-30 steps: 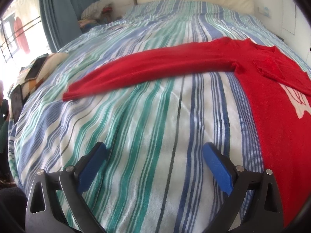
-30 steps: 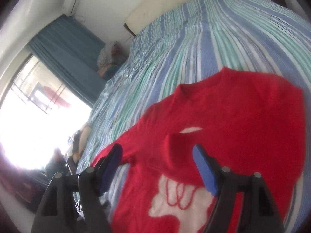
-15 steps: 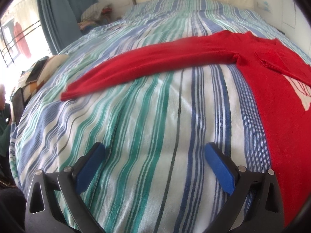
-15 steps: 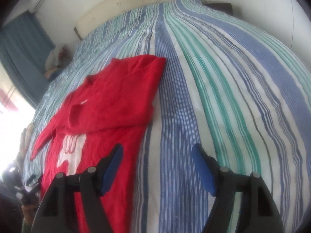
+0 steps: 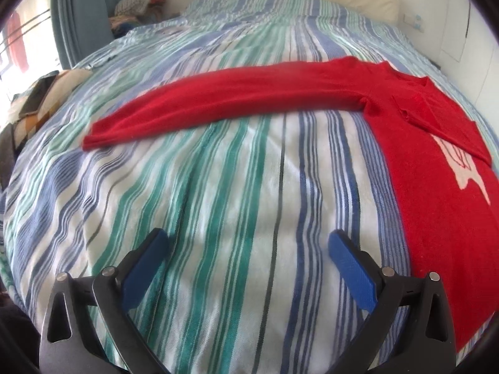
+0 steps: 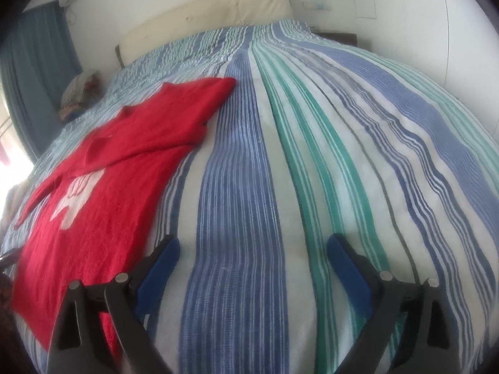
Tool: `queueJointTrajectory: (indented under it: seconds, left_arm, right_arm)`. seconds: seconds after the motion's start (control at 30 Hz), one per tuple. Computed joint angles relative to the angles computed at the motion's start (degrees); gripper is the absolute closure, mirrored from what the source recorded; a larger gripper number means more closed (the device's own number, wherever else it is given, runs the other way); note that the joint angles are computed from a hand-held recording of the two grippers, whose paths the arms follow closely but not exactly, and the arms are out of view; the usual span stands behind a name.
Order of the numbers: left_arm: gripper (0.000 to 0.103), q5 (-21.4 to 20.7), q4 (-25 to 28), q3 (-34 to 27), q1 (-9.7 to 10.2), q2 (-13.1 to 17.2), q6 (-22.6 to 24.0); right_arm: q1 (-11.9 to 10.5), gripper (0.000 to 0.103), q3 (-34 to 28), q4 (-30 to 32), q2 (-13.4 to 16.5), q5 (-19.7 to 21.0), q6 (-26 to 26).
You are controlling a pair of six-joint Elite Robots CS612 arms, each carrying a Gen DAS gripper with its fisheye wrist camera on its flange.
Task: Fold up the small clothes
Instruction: 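Grasp the other sleeve with the left gripper and fold it across the body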
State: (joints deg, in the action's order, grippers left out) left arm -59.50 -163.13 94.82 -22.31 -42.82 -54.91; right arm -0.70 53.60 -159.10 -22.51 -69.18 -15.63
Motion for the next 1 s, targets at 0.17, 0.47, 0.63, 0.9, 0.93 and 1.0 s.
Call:
queueJointTrajectory:
  seconds: [0.17,0.47,0.63,0.9,0.93,1.0]
  left_arm:
    - [0.001,-9.55,-7.82,2.79,4.75,-1.7,-7.14]
    - [0.004,-12.42,-19.03,4.61,11.52,0.52,-24.76]
    - [0.096,-7.06,-14.12,3.89,11.67,0.3,-24.28]
    - [0.097,0.96,-17.78,-2.97,8.38,-1.79,-2.54]
    - [0.097,0.94,-18.36,-5.59,7.71,-1.48,2.78]
    - [0.097,-0.98,-19.04,-11.27,6.47,-0.22,12.25]
  right_arm:
    - [-0.1,0.007,0.34,-0.44,-0.08,0.22,-0.15]
    - [-0.04,0.007,0.24,-0.48,-0.03,-0.11,-0.25]
    - [-0.02,0.007,0.17,-0.42,0.0,-0.13,-0.26]
    - [0.02,0.006,0.27,-0.35,-0.09,-0.51,-0.5]
    - [0.03,0.006,0.33,-0.35,-0.13,-0.69,-0.62]
    - [0.18,0.006,0.27,-0.26,-0.14,-1.23,-0.81]
